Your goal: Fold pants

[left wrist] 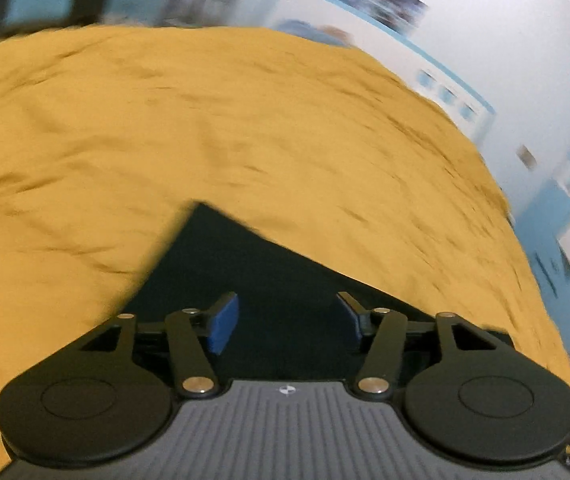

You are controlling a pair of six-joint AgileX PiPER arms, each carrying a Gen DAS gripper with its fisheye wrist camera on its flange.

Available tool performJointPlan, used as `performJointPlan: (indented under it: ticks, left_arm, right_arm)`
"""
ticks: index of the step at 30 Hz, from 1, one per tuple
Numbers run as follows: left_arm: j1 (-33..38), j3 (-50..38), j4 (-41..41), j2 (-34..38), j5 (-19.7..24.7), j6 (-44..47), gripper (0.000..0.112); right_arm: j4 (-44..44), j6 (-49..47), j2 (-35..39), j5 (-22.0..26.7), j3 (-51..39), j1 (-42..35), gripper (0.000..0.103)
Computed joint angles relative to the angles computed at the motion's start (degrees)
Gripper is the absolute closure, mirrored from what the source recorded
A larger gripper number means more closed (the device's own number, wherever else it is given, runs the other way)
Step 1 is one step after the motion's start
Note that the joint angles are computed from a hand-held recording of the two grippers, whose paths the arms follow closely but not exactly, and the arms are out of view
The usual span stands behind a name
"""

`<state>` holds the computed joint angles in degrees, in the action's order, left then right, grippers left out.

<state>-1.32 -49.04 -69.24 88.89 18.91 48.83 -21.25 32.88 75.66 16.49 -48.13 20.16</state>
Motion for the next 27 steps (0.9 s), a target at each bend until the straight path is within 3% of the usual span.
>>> performJointPlan:
  ticks: [3, 9, 12, 15, 21, 24, 27]
  left_arm:
    - [6.91, 0.28, -1.62, 0.95, 4.13, 2.01, 0.047]
    - [12.47, 1.36, -6.92, 2.58, 5.5, 7.74, 0.044]
    - [13.56, -0.54, -6.07, 5.62, 8.24, 6.25, 0.041]
    - [15.64, -4.0, -2.98, 10.67, 13.87, 2.8, 0.04]
    - [15.82, -6.62, -3.52, 14.53, 16.02, 2.65, 0.036]
    - [16.1, -7.07, -3.99, 15.5, 16.6, 3.33, 0.036]
    - [16.77, -6.68, -5.45, 16.22, 17.56, 4.33, 0.034]
  right_arm:
    - [-7.41, 7.9, 4.46, 2.77, -5.21, 4.59, 0.074]
    - [-12.38, 15.41, 13.83, 7.91, -16.88, 11.46, 0.074]
    - [-11.27, 15.05, 17.77, 8.9, -21.9, 13.88, 0.074]
    - [-11.38, 15.59, 21.76, 10.02, -26.49, 16.26, 0.074]
    - [-10.07, 17.25, 30.9, 9.43, -35.23, 17.19, 0.074]
    - [-14.19, 21.42, 36.96, 12.74, -41.19, 18.11, 0.072]
    - [-7.64, 16.02, 42.46, 18.39, -47.66, 18.31, 0.067]
